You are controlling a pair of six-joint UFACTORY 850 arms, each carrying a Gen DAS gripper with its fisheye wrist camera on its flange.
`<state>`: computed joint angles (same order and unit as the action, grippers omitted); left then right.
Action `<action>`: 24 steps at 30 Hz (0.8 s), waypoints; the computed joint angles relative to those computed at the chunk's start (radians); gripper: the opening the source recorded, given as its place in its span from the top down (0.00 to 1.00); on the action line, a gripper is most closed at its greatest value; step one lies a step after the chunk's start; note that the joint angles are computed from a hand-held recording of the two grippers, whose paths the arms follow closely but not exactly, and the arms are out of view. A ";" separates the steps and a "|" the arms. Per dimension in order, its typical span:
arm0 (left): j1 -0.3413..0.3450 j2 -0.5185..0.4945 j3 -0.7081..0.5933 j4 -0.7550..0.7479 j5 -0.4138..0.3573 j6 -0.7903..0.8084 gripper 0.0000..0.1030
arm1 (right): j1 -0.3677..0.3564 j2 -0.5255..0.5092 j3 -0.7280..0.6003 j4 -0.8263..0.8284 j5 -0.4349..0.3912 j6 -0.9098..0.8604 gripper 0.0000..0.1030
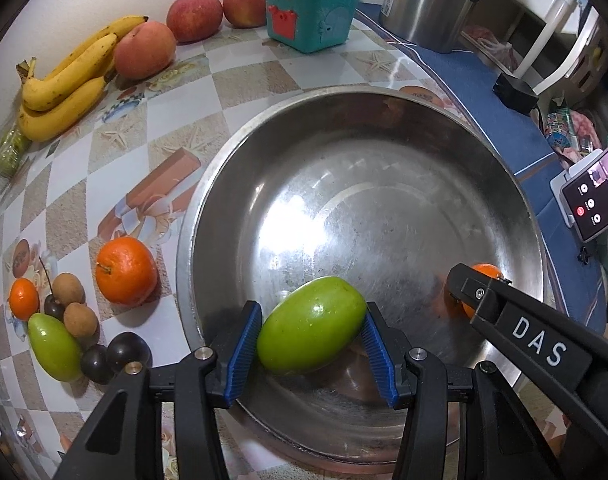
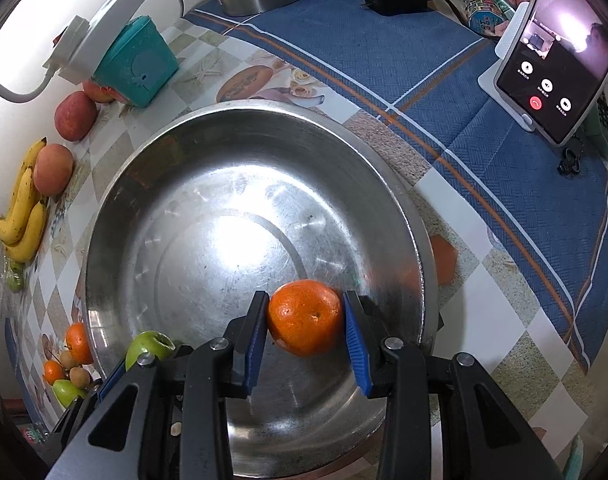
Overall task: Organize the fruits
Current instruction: 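Open both tools to drop the mango and orange into the bowl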
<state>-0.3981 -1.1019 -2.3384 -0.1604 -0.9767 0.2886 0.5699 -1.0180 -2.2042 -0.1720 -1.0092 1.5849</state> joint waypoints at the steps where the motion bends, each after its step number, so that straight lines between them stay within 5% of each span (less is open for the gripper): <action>1: 0.000 0.002 0.003 -0.001 0.004 0.002 0.45 | 0.000 -0.005 -0.008 0.001 -0.007 -0.003 0.62; 7: -0.002 -0.008 -0.023 -0.005 -0.004 0.006 0.40 | -0.002 -0.025 -0.041 0.006 -0.025 -0.013 0.62; 11: 0.001 0.006 -0.011 -0.014 0.001 0.017 0.35 | -0.002 -0.037 -0.060 0.004 -0.040 -0.015 0.47; 17: -0.005 0.038 0.030 -0.018 0.017 0.038 0.32 | -0.002 -0.036 -0.064 -0.009 -0.054 -0.008 0.46; 21: -0.004 0.054 0.043 -0.024 0.022 0.036 0.26 | 0.001 -0.022 -0.055 -0.039 -0.052 0.008 0.33; 24: -0.002 0.065 0.051 -0.019 0.032 0.026 0.23 | 0.005 -0.012 -0.052 -0.071 -0.054 0.024 0.32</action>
